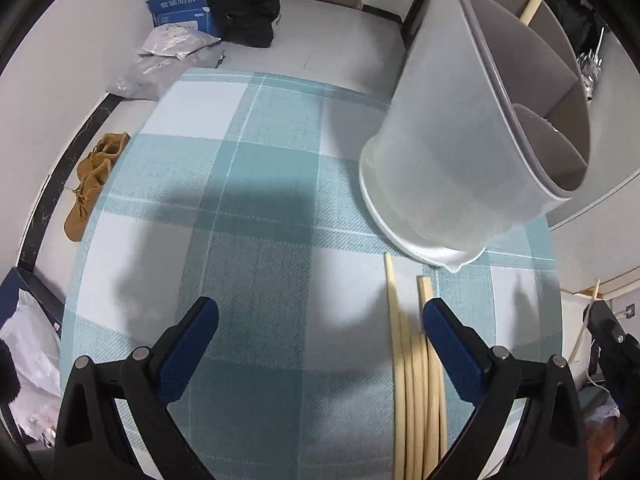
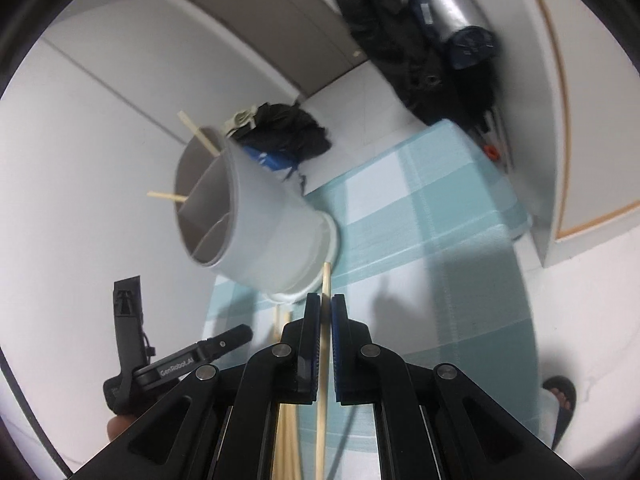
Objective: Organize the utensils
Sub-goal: 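Lower the right tool onto the chopstick bundle and close on one, then close the left tool on another chopstick while the right tool holds its chopstick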
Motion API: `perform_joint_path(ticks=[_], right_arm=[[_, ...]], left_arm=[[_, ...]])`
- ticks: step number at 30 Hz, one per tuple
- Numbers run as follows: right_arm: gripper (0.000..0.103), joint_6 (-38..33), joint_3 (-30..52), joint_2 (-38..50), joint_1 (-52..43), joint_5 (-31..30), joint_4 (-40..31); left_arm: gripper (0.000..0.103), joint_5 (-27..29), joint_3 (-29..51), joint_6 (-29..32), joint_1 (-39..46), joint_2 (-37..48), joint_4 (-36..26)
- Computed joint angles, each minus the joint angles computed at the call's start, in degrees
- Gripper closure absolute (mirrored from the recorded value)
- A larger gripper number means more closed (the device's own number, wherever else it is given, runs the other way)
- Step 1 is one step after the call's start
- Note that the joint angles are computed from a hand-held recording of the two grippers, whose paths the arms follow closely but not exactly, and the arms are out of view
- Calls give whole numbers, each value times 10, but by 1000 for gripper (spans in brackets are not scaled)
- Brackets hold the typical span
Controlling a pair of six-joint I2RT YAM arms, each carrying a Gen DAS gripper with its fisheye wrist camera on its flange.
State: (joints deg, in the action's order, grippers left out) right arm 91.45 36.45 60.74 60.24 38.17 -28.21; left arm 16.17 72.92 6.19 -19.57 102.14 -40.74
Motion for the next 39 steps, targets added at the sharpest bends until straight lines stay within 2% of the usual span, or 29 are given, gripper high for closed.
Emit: perform_joint_path(ticks=[2, 9, 12, 13, 16, 19, 21, 23, 24, 30, 32, 35, 39], right_arm=[[99, 0, -32, -30, -6, 1, 28], [99, -31, -29, -26, -6, 18, 45], [99, -43, -25, -15, -2, 22, 56], [99, -41, -23, -16, 4, 27, 50], [99, -41, -20, -21, 11, 36, 46], [99, -42, -20, -23, 12, 40, 44], [99, -42, -20, -22, 12, 41, 45], [99, -40, -16, -18, 15, 43, 40], [99, -38, -15, -16, 17, 45, 38], [99, -24, 8, 1, 41, 69, 4], [99, -40, 21, 3, 53, 76, 1], [99, -53, 71, 35, 70, 108, -56], [99, -46, 102, 56, 77, 119, -82]], left_arm=[[4, -2, 11, -3, -5, 10, -9], [7, -53, 29, -14, -32, 33, -11], [20, -106, 28, -7, -50, 33, -6], [22, -129, 24, 1, -58, 31, -4], [34, -126, 22, 11, -57, 24, -9], [60, -126, 27, 10, -57, 20, -22], [86, -130, 34, 6, -63, 22, -32], [98, -132, 39, 0, -72, 23, -42], [100, -133, 41, -5, -77, 23, -46], [102, -133, 19, -40, -73, 1, -25], [102, -114, 5, -43, -64, -15, -10], [103, -93, -23, -40, -52, -51, 14], [103, -61, -43, -37, -38, -93, 22]])
